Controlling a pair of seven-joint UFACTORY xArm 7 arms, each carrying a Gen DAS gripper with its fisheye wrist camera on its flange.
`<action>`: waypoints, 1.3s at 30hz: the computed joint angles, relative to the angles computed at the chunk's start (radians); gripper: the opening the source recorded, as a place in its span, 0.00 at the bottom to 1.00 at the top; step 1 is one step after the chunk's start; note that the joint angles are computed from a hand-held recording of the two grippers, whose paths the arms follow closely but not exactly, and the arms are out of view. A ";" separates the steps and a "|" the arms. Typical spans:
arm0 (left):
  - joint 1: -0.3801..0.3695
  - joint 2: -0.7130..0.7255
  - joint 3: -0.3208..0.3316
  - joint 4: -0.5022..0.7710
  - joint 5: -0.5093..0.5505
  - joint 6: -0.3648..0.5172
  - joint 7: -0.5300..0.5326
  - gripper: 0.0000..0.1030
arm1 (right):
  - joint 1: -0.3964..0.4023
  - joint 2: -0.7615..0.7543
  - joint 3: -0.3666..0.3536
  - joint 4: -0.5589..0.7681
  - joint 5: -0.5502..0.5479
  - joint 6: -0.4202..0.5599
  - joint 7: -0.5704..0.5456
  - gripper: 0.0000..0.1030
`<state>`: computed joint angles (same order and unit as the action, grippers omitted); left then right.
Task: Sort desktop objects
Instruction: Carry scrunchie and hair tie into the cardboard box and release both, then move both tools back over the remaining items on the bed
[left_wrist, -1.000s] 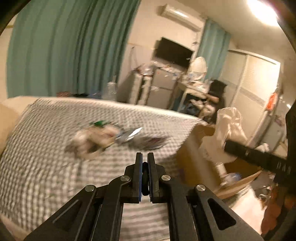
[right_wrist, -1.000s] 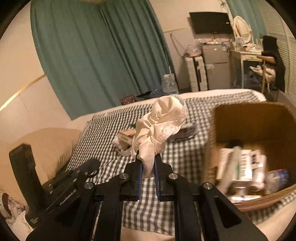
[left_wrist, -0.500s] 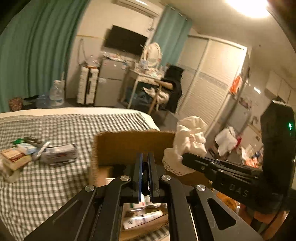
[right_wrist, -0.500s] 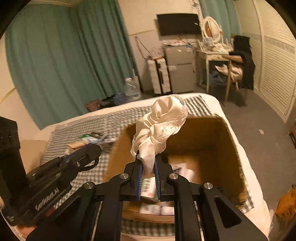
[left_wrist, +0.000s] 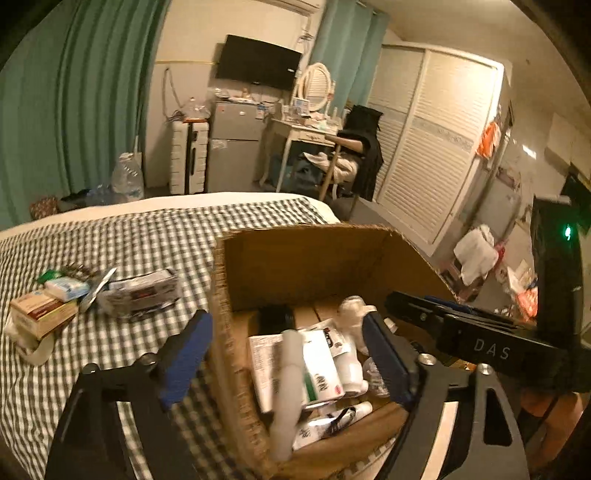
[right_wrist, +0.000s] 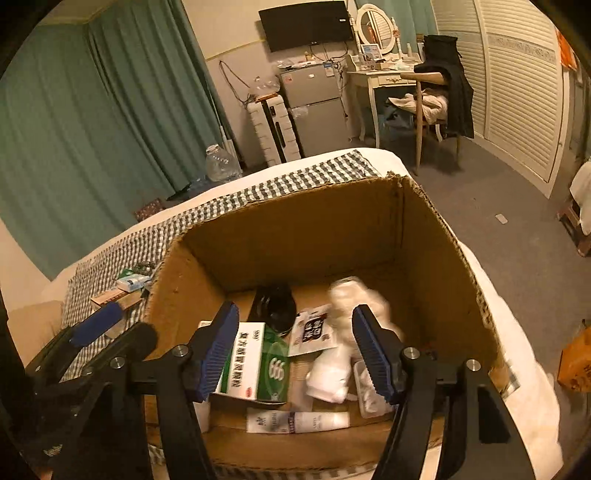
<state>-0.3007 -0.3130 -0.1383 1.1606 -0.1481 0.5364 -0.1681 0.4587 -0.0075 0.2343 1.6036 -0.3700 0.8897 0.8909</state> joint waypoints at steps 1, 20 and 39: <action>-0.005 -0.024 0.017 -0.017 -0.022 -0.002 0.013 0.87 | 0.004 0.001 0.004 0.007 -0.008 0.006 0.004 0.63; 0.361 -0.310 0.162 -0.321 0.202 0.153 -0.006 0.94 | 0.321 0.381 0.009 0.389 -0.202 -0.090 -0.001 0.63; 0.251 -0.009 0.362 -0.353 -0.035 -0.337 0.284 0.94 | 0.484 0.820 -0.176 0.861 0.031 0.062 -0.231 0.63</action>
<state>-0.0495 -0.3218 0.2241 0.8076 -0.1827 0.1994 0.1157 0.9431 0.8128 0.0586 2.4646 -0.3392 0.9519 0.6598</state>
